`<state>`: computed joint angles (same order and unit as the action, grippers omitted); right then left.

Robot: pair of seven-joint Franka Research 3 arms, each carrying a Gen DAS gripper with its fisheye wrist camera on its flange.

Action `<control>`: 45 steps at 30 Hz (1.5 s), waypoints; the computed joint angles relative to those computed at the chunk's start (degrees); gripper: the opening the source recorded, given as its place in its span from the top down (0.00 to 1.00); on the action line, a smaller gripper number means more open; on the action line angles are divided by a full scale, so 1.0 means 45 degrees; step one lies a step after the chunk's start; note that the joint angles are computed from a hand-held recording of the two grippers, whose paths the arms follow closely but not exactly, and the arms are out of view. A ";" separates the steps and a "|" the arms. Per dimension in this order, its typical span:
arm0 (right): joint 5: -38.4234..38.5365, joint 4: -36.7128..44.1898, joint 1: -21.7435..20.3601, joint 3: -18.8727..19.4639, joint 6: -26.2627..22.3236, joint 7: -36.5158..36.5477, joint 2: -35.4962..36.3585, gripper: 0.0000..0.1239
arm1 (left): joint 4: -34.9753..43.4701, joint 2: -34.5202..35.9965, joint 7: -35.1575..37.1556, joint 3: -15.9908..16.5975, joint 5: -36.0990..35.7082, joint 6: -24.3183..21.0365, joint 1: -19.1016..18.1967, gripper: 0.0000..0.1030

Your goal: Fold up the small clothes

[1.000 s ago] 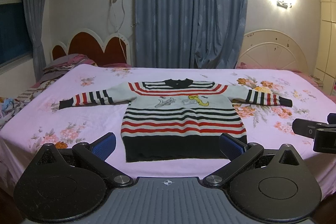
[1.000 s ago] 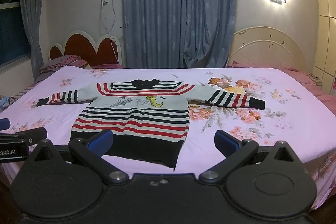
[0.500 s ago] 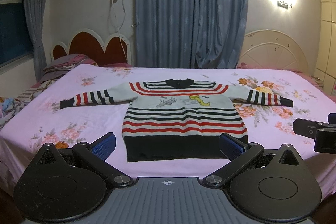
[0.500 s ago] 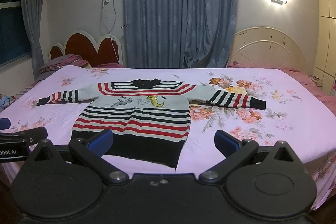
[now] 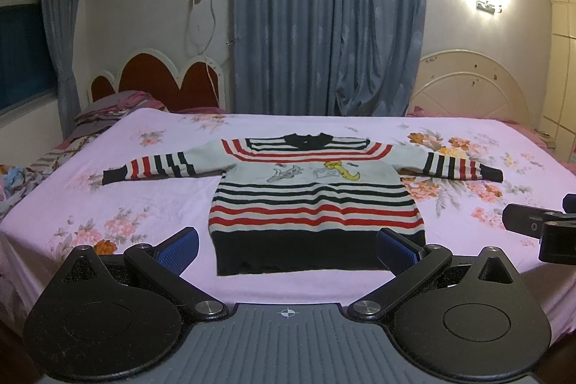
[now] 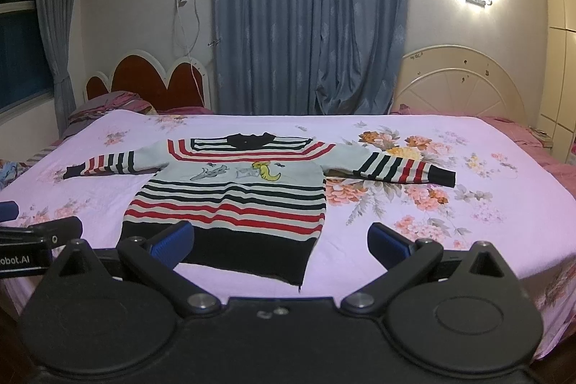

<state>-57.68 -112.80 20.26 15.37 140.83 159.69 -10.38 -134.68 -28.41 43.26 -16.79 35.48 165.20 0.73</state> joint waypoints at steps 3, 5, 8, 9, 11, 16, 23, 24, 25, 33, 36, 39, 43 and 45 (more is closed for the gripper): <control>-0.0032 -0.0009 0.0001 -0.0003 0.0019 0.0056 -0.0001 0.18 | -0.0054 -0.0053 -0.0153 -0.0111 0.0101 -0.0004 0.0066 0.00; -0.0027 0.0007 0.0007 -0.0003 -0.0003 0.0046 0.0018 0.18 | -0.0061 -0.0050 -0.0150 -0.0086 0.0129 0.0005 0.0051 0.00; 0.0000 0.0012 0.0021 -0.0013 -0.0003 0.0038 0.0015 0.18 | -0.0040 -0.0048 -0.0185 -0.0174 0.0212 -0.0082 0.0055 0.00; -0.0011 0.0009 0.0018 -0.0015 0.0008 0.0054 0.0019 0.18 | -0.0007 -0.0023 -0.0187 -0.0188 0.0248 -0.0108 0.0058 0.00; -0.0002 0.0005 0.0016 -0.0025 0.0022 0.0041 0.0031 0.18 | 0.0058 0.0031 -0.0194 -0.0205 0.0300 -0.0161 0.0047 0.00; -0.0046 0.0064 0.0012 -0.0055 0.0091 0.0085 0.0156 0.18 | 0.0179 0.0188 -0.0369 -0.0289 0.0517 -0.0235 0.0102 0.00; -0.0266 0.0608 0.0032 -0.0304 0.0217 0.0088 0.0816 0.18 | 0.0901 0.1155 -0.0708 -0.0347 0.1117 -0.0027 0.0345 0.00; -0.0342 0.0762 0.0069 -0.0370 0.0215 0.0109 0.0985 0.18 | 0.1089 0.1399 -0.0767 -0.0351 0.1251 0.0028 0.0400 0.00; -0.0412 0.0912 0.0118 -0.0447 0.0217 0.0132 0.1157 0.18 | 0.1254 0.1621 -0.0818 -0.0333 0.1378 0.0083 0.0429 0.00; -0.0825 0.3119 0.0829 -0.1535 0.0061 0.0096 0.3297 0.18 | 0.3653 0.4401 -0.0702 0.0341 0.2328 0.0413 0.0152 0.00; -0.0857 0.4149 0.1204 -0.2053 -0.0058 0.0204 0.4177 0.18 | 0.4698 0.5444 0.0220 0.0897 0.1888 0.0375 -0.0366 0.00; -0.0721 0.5252 0.1594 -0.2583 -0.0106 0.0301 0.5064 0.18 | 0.5596 0.6298 0.1647 0.1367 0.0949 0.0437 -0.0772 0.00; -0.0505 0.6507 0.2128 -0.3286 -0.0397 0.0380 0.6037 0.18 | 0.6870 0.7475 0.3409 0.1676 -0.0579 0.0304 -0.1060 0.00; -0.0384 0.6880 0.2305 -0.3615 -0.0438 0.0394 0.6329 0.18 | 0.7424 0.7993 0.3535 0.1863 -0.0793 0.0273 -0.1244 0.00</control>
